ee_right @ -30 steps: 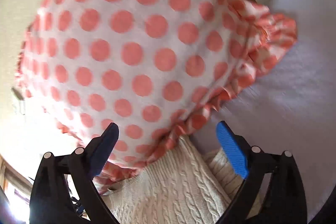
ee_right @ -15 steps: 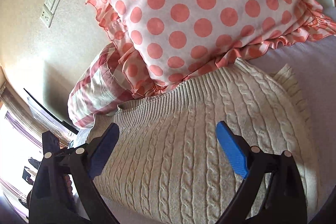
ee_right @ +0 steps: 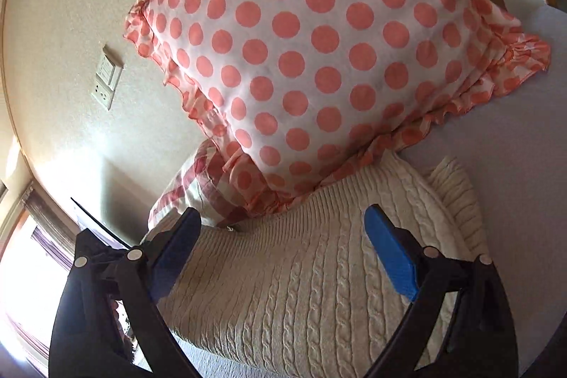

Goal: Fold small clothes

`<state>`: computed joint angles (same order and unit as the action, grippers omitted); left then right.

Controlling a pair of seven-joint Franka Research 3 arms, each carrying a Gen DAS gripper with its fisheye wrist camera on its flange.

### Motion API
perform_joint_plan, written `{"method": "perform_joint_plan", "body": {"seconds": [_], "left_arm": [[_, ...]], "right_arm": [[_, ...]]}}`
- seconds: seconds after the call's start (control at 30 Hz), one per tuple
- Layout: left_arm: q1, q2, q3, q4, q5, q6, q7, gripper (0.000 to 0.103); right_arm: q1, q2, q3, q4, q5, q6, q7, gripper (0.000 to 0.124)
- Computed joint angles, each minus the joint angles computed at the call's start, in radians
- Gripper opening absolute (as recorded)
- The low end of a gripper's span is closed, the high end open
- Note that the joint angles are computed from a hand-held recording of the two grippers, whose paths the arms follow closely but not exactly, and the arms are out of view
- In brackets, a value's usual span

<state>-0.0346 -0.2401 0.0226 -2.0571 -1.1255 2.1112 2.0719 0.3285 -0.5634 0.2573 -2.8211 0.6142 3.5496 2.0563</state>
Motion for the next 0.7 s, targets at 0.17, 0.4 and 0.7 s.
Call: {"method": "perform_joint_plan", "body": {"seconds": [0.17, 0.4, 0.7], "left_arm": [[-0.158, 0.043, -0.140, 0.056, -0.100, 0.088, -0.045, 0.013], [-0.247, 0.231, -0.248, 0.147, -0.185, 0.016, -0.037, 0.013], [-0.240, -0.156, -0.190, -0.165, 0.065, 0.181, 0.318, 0.051]], "right_arm": [[-0.286, -0.198, 0.237, -0.052, 0.141, -0.155, -0.034, 0.095], [-0.273, -0.284, 0.063, -0.140, 0.060, -0.302, -0.014, 0.095], [-0.011, -0.199, -0.239, -0.100, -0.108, -0.340, -0.081, 0.079]]}}
